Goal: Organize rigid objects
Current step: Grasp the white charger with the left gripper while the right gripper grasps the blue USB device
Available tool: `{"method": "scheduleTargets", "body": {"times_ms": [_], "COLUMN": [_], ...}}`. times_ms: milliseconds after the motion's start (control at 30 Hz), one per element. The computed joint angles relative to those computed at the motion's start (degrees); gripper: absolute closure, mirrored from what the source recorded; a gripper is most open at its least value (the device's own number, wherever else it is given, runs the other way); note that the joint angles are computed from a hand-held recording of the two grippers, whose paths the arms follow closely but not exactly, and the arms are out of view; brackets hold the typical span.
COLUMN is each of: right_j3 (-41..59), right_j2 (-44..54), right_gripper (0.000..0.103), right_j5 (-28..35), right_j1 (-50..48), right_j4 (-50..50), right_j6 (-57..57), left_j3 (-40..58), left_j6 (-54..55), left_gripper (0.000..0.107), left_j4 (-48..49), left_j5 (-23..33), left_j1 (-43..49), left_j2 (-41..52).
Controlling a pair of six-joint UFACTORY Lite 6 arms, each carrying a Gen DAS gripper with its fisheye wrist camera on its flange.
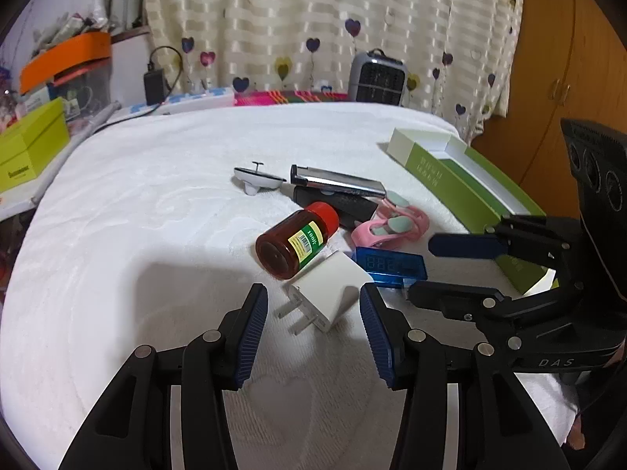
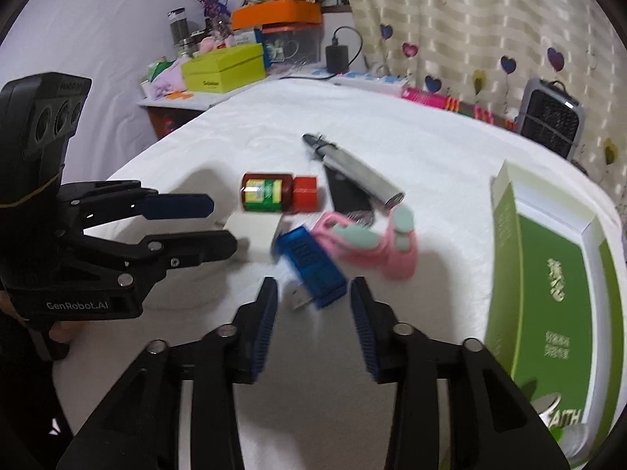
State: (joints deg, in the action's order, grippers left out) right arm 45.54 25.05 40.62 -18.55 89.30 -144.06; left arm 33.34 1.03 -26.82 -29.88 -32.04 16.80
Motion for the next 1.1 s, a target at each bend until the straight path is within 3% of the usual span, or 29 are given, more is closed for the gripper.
{"method": "scheduleTargets", "body": {"times_ms": [300, 367, 400, 533, 733, 967, 1100], "right_j3": [6.98, 7.90, 8.11, 6.49, 4.98, 4.44, 4.23], "right_j2": [5.72, 6.25, 6.32, 4.91, 3.54, 3.89, 3.63], "right_gripper": [0.055, 0.060, 0.067, 0.068, 0.068, 0.072, 0.075], "right_j5": [-3.36, -2.80, -2.44, -2.22, -1.50, -4.03, -3.68], "right_j1": [4.43, 4.19, 4.06, 2.91, 1.34, 3.52, 2.55], "right_j4": [-2.00, -3.20, -3.88, -6.58, -8.18, -2.54, -2.47], "right_j6": [6.69, 8.51, 9.04, 9.37, 8.43, 4.60, 4.88], "left_j3": [3.95, 3.30, 3.00, 2.34, 4.14, 8.12, 9.81], "left_j6": [-4.24, -4.39, -4.32, 0.63, 13.65, 9.97, 17.70], "left_gripper": [0.060, 0.060, 0.060, 0.060, 0.060, 0.060, 0.062], "left_j4": [8.61, 9.10, 9.28, 5.39, -8.69, -1.49, -10.76], "left_j5": [4.02, 3.58, 3.53, 3.39, 2.05, 6.18, 6.62], "left_j1": [2.11, 1.48, 1.05, -1.94, -4.56, -1.38, -3.76], "left_j2": [3.52, 3.03, 2.79, 1.80, 2.71, 5.88, 7.28]}}
